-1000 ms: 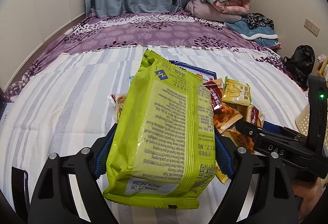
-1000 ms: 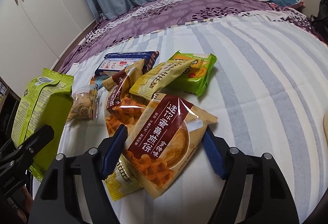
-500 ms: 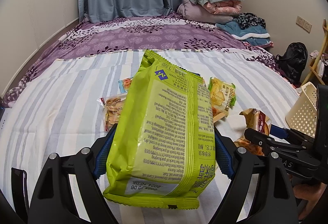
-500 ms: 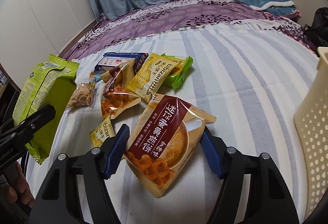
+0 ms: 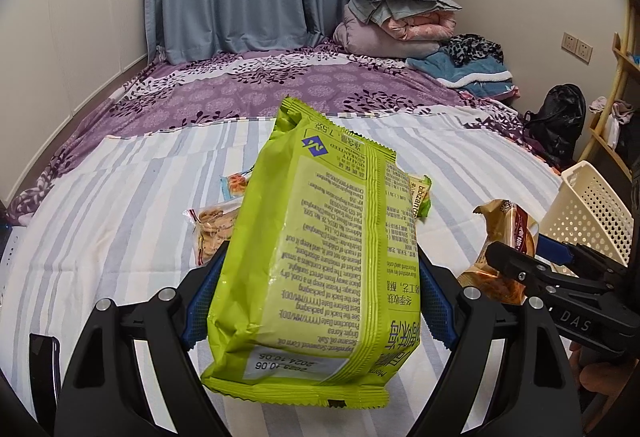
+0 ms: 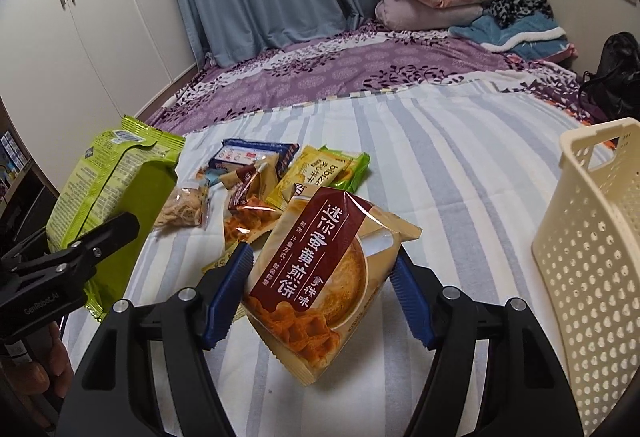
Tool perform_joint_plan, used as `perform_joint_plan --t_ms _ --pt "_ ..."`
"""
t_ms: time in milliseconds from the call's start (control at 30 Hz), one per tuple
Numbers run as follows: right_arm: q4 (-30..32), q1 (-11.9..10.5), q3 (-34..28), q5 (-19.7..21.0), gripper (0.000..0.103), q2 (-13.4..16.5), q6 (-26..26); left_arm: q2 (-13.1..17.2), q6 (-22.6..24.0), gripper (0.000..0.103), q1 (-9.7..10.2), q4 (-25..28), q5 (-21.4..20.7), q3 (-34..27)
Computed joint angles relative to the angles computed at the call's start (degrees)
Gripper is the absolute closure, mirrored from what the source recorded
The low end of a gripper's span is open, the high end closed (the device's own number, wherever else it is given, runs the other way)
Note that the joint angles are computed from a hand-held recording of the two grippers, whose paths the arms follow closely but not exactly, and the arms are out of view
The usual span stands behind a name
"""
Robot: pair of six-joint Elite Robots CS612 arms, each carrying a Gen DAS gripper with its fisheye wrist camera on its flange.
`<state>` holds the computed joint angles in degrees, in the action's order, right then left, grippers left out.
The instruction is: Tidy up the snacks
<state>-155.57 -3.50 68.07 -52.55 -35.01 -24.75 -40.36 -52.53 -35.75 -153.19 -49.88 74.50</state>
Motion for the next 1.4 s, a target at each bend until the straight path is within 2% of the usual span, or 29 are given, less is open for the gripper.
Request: perform_joint_plan --t_ms 367,700,900,1000,1167,1267,1400 --pt "-6.47 -1.76 1.55 2.90 0.035 -1.31 4.21 -0.39 1.77 0.018 -0.91 -0.74 1.79 -0.17" --pt "-13.69 -4.23 2.77 4.32 0.035 -2.17 9.83 -0.44 4.21 0.018 -1.95 -2.04 3.45 -0.76" --pt "-17.40 -5.86 2.79 2.89 0.035 -2.14 13.61 0.02 6.60 0.018 -2.49 -2.88 3.61 -1.90" --pt "-19.15 -6.76 2.80 1.70 0.039 -2.06 15.32 0.44 7.87 0.018 -2.71 -3.14 3.52 -2.81" --pt "-20.65 -8.04 2.63 -2.41 0.039 -1.71 16.72 1.38 10.10 0.018 -2.94 -3.69 2.71 -4.60" --pt "-20.89 -9.07 3.22 -2.40 0.039 -1.84 18.59 1.99 11.32 0.018 -3.05 -3.75 2.13 -5.75" --pt "-21.97 -9.35 6.85 1.17 0.039 -3.41 14.36 3.02 12.69 0.018 -3.08 -4.50 0.80 -7.40"
